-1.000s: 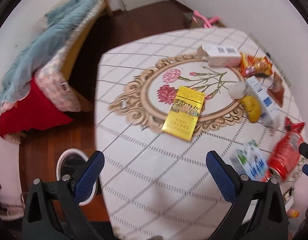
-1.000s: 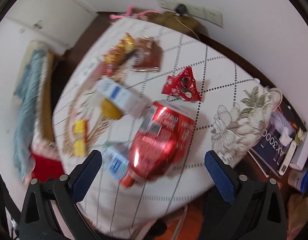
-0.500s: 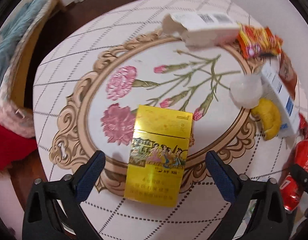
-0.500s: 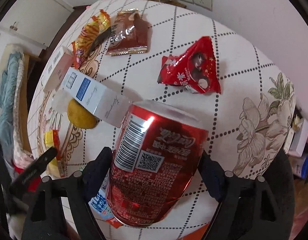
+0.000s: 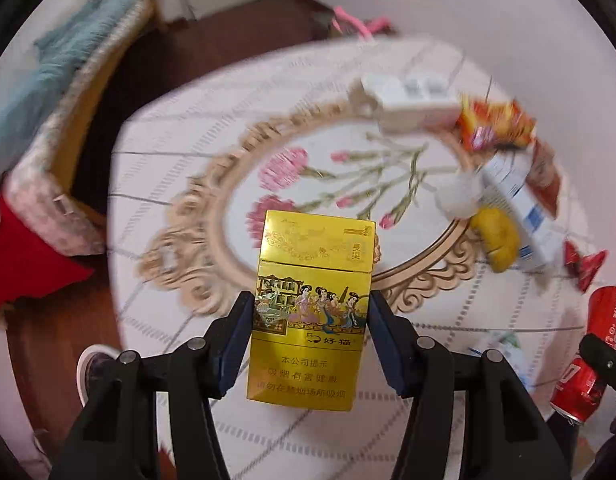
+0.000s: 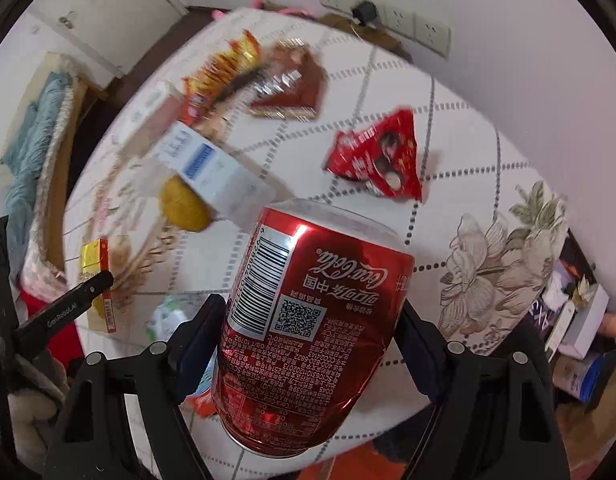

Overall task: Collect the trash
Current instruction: 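Grasp the yellow cigarette box with the left tool while the right tool grasps the red Coca-Cola can, then carry the yellow box and red can to the white bin and release both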

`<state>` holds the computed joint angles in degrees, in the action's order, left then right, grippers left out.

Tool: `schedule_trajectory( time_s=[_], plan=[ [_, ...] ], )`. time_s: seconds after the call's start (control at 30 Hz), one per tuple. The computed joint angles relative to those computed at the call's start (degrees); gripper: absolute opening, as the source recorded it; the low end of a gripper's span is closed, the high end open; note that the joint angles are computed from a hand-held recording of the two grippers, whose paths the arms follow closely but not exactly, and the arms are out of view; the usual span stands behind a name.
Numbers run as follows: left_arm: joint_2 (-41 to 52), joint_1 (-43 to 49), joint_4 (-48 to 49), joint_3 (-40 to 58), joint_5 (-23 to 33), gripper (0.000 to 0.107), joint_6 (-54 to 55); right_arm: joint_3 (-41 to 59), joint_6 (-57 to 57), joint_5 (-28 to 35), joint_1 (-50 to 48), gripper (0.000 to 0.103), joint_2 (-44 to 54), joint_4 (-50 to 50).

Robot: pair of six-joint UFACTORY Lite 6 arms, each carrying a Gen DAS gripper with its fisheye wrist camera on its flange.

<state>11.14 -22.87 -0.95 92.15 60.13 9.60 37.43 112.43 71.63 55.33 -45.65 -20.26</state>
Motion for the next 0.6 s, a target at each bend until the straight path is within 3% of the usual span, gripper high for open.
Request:
schedule_trajectory(
  time_s=[0.2,0.33,0.6],
  plan=[
    [-15.5,7.0,-4.0,-0.1,4.2,0.054,2.3,16.5,2.4,7.5,11.9,0.083,9.0,-7.9],
    [-19.0,20.4,-11.2,4.4,8.7,0.054,11.8,29.3,3.1,10.4,19.7,0.083,19.0,-12.3],
    [-12.3,58.3,-28.1,18.5,20.9,0.054,35.3,62.1,-11.2,1.5,17.7,0.083,47.8,-12.4]
  ],
)
